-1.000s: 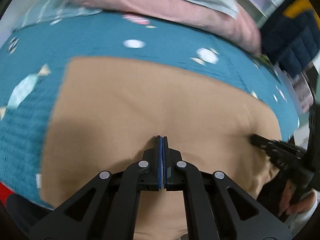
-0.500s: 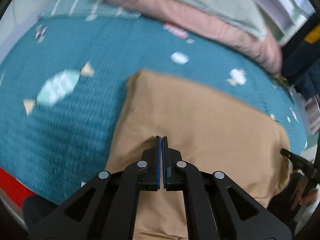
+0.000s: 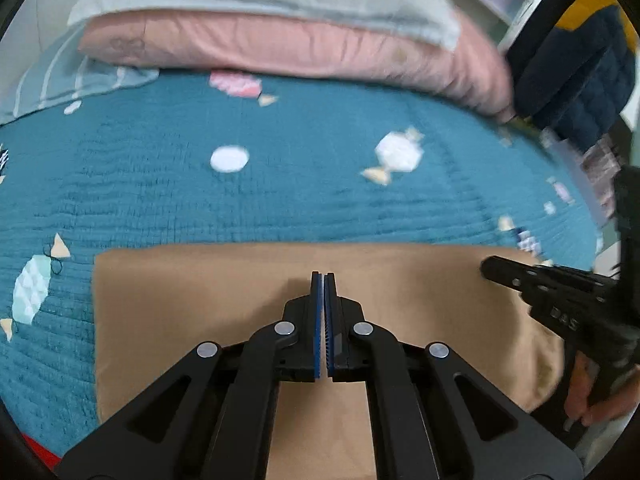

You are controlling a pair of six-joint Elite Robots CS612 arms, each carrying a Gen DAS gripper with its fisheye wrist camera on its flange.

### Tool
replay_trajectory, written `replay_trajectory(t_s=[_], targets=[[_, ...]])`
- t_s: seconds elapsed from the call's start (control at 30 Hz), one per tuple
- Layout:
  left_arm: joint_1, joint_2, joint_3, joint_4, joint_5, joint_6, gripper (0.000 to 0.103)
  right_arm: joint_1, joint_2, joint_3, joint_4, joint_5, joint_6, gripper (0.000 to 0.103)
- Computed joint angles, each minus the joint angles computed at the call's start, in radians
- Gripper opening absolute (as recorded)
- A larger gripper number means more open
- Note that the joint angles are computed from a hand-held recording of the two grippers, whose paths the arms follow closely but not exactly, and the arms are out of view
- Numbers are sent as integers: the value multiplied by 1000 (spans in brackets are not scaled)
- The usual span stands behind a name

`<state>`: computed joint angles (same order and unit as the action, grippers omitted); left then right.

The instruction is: Fold large clothes

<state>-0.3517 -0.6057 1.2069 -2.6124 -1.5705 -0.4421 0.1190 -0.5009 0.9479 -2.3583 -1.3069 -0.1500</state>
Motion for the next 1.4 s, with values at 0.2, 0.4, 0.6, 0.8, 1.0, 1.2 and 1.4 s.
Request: replay_trajectory(t_s=[0.2,0.4,0.6,0.8,1.0,1.2,1.4], targets=[[22,-16,40,30,100,-20,3,-19,7,-2,-13,-84,-6,0],[47,-37,91,29,123,-33,3,-64,32,-31,71,-56,90,0],[44,-52,88,54,138,-20,17,-68,14,-35,106,-11,85,5],[71,-77,97,31,89,-78,75,-111,-12,-20,60,63,277,83],[105,-65,66,68,24,-162,75,-151,37,-113,198,188,406,83],[124,-30,24,145,-63,-207,51,-164,72,-160,326,336,433,60],[126,-6,14,105,-96,-239,24,-159,114,-209,373,312,512,42]])
